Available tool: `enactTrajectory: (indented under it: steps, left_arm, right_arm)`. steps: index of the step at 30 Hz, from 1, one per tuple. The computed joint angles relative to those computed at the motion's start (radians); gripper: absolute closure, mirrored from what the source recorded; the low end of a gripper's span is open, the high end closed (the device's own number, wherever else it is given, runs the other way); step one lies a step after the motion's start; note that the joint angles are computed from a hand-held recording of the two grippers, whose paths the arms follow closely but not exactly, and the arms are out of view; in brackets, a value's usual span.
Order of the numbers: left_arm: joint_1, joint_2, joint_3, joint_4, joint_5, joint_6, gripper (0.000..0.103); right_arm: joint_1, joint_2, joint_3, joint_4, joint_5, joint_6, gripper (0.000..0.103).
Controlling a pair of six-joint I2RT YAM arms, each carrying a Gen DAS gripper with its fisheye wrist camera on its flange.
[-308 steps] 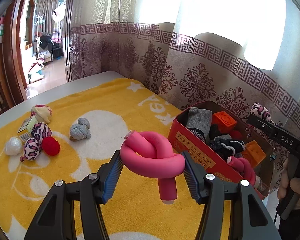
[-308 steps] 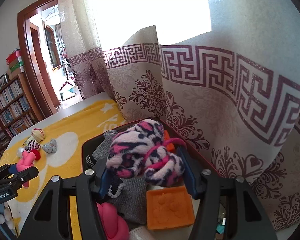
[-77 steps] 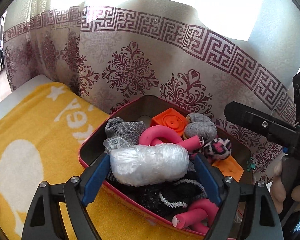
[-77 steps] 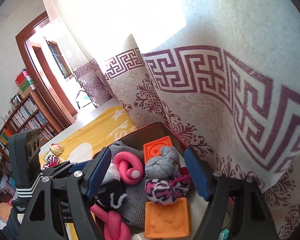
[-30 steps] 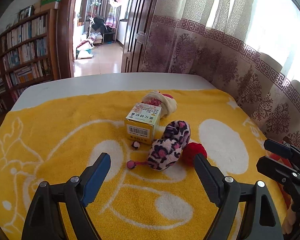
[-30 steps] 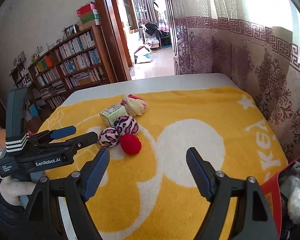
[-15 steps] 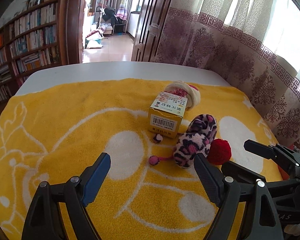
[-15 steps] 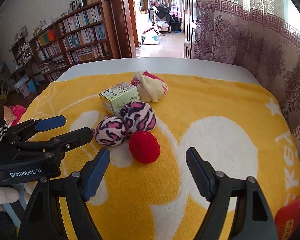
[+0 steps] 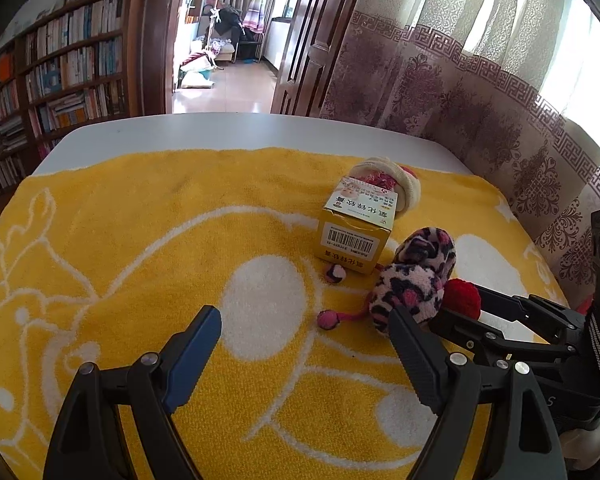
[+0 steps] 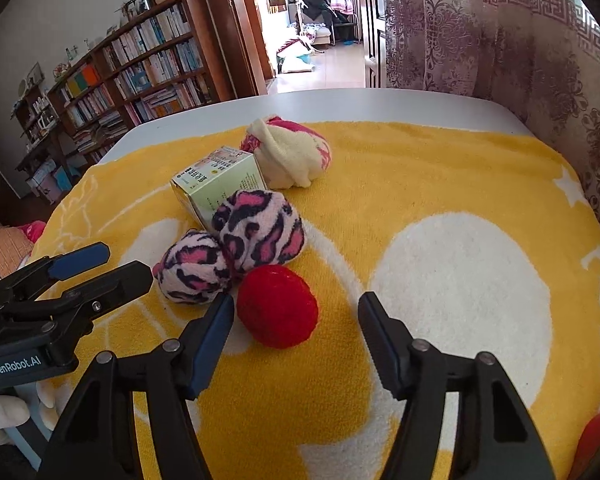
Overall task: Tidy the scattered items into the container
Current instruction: 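Grasp the red yarn ball with the right gripper, then grasp the pink leopard plush with the left gripper while the right gripper holds the red ball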
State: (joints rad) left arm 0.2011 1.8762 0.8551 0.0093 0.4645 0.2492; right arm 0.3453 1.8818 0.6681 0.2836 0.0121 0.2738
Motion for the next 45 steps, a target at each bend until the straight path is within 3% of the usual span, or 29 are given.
enactTrajectory:
  steps: [6,8,18,29,31,33,35,45]
  left_arm:
    - [0.004,0.002,0.0,0.002,0.007,-0.007,0.016]
    - [0.007,-0.002,0.001,-0.008,0.023,-0.002,0.016]
    - [-0.08,-0.04,-0.018,-0.017,0.041,0.029,0.016]
    - [-0.215,0.087,0.089,-0.023,-0.079,0.034,0.017]
    - [-0.216,0.087,0.087,-0.007,-0.094,0.015,0.032]
    - [-0.201,0.09,0.089,-0.007,-0.052,0.011,0.055]
    - [-0.186,0.085,0.08,0.001,-0.027,0.009,0.064]
    - [-0.178,-0.068,-0.061,0.091,-0.015,0.034,0.064]
  right_arm:
    - [0.002,-0.02,-0.017,0.0,0.004,0.001,0.059]
    - [-0.004,-0.048,-0.033,-0.008,0.004,0.002,0.062]
    - [-0.084,-0.153,-0.152,0.022,-0.035,-0.02,0.066]
    - [-0.162,-0.198,-0.231,0.069,-0.076,-0.02,0.066]
    - [-0.161,-0.195,-0.236,0.08,-0.075,-0.02,0.066]
    - [-0.149,-0.189,-0.236,0.09,-0.063,-0.02,0.066]
    - [-0.139,-0.185,-0.237,0.099,-0.051,-0.021,0.066]
    - [-0.143,-0.22,-0.269,0.117,-0.049,-0.005,0.066]
